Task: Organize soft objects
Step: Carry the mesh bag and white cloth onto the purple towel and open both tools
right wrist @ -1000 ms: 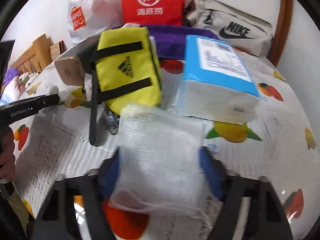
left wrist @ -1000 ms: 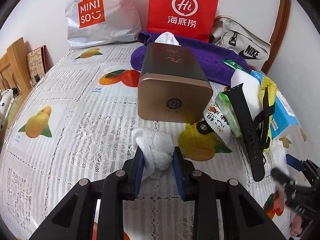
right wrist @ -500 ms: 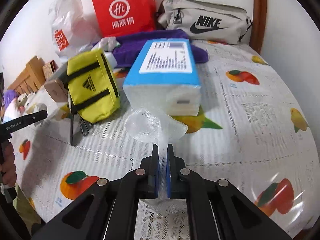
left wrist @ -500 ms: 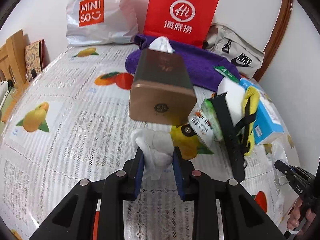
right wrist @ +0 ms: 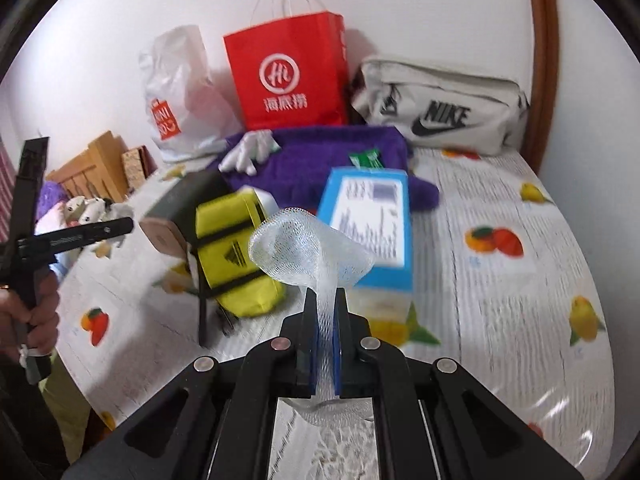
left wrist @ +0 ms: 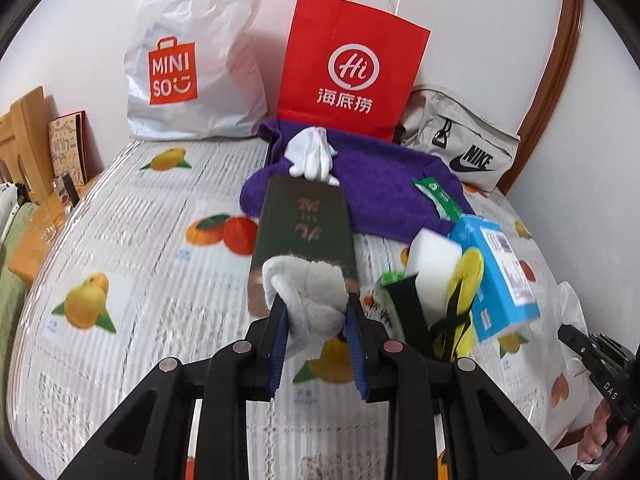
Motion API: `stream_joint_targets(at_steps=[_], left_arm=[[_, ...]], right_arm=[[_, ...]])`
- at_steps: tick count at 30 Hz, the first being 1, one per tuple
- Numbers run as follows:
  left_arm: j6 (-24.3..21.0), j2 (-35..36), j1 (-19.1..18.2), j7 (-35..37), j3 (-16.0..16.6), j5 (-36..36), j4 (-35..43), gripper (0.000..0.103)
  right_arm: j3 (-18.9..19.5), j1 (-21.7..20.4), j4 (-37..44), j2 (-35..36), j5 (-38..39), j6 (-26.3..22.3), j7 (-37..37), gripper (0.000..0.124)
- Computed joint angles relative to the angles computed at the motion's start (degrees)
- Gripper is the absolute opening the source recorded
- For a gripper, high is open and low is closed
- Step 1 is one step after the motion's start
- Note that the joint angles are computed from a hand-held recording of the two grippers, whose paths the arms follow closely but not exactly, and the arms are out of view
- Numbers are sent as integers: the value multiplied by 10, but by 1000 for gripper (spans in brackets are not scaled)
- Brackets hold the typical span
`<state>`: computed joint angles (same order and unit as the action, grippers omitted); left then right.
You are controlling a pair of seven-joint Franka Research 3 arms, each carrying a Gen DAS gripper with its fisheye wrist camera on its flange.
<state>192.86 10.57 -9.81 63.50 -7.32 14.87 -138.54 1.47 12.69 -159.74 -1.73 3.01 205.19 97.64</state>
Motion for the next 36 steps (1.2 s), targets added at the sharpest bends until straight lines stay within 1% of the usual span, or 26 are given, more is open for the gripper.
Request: stream_joint_targets(at_steps=[2, 3, 5, 7, 8, 9, 10, 11, 12, 14, 16, 17, 18, 20, 21, 23, 24, 26, 27, 28, 29, 32, 33, 35, 36], left_arm=[[-12, 3, -1, 0, -1, 1, 14, 26], [-18, 5, -4, 1, 2, 0, 22, 26], [-28, 10, -16, 1, 13, -2, 37, 26], [-39, 15, -31, 0, 27, -3, 53, 26], [-43, 17, -31, -1, 27, -1, 59, 26], [-49, 20, -29, -2, 25, 1, 67, 26], [-54, 24, -31, -5, 28, 4, 76, 26], [-57, 27, -29, -7, 26, 7, 82, 26], [-63, 32, -24, -9, 22, 9, 93, 26], [-73, 42, -24, -14, 22, 15, 112, 26], [-85, 54, -10, -14, 7, 19, 133, 26], [-90, 61, -6, -15, 2, 20, 144, 26], [-98, 69, -2, -15, -2, 22, 158, 26], [-107, 83, 2, -14, -8, 25, 180, 26], [-115, 92, 1, -15, -9, 26, 194, 26], [-126, 110, 11, -11, -20, 24, 219, 26], [-131, 121, 18, -7, -28, 21, 234, 26], [-147, 142, 29, 3, -43, 15, 263, 26], [-156, 155, 39, 13, -56, 10, 280, 26], [-159, 163, 44, 20, -63, 6, 291, 26], [-166, 175, 45, 26, -67, 2, 308, 26], [-189, 206, 47, 40, -74, -11, 354, 26], [-199, 217, 50, 46, -80, -17, 369, 26], [-219, 237, 58, 63, -93, -31, 399, 26], [-230, 249, 59, 71, -98, -39, 417, 26]], right_arm=[[-3, -3, 17, 3, 0, -15, -4, 6], [-9, -6, 24, 5, -24, -16, 13, 6], [-24, -22, 48, 17, -106, -29, 71, 6], [-26, -40, 70, 28, -167, -39, 116, 6], [-23, -50, 81, 34, -189, -43, 133, 6], [-20, -69, 100, 45, -245, -46, 176, 8], [-10, -94, 117, 54, -302, -47, 222, 8], [1, -114, 129, 59, -341, -49, 254, 9], [19, -149, 155, 74, -410, -53, 314, 9], [54, -200, 194, 95, -486, -61, 378, 9], [85, -234, 223, 111, -512, -79, 398, 9], [109, -259, 242, 120, -530, -95, 410, 9], [133, -282, 256, 129, -539, -107, 415, 9], [197, -344, 288, 150, -556, -137, 416, 9], [209, -352, 301, 159, -549, -149, 406, 9], [230, -368, 319, 173, -536, -163, 386, 9], [257, -391, 335, 189, -529, -175, 368, 9], [263, -393, 355, 205, -514, -188, 349, 9], [280, -405, 371, 221, -503, -201, 332, 9], [288, -410, 381, 231, -493, -209, 319, 9], [287, -407, 390, 238, -486, -213, 309, 9], [311, -418, 422, 268, -461, -240, 263, 9], [313, -416, 433, 278, -454, -246, 249, 9], [306, -402, 459, 296, -443, -263, 228, 9], [310, -402, 470, 305, -434, -272, 213, 9]])
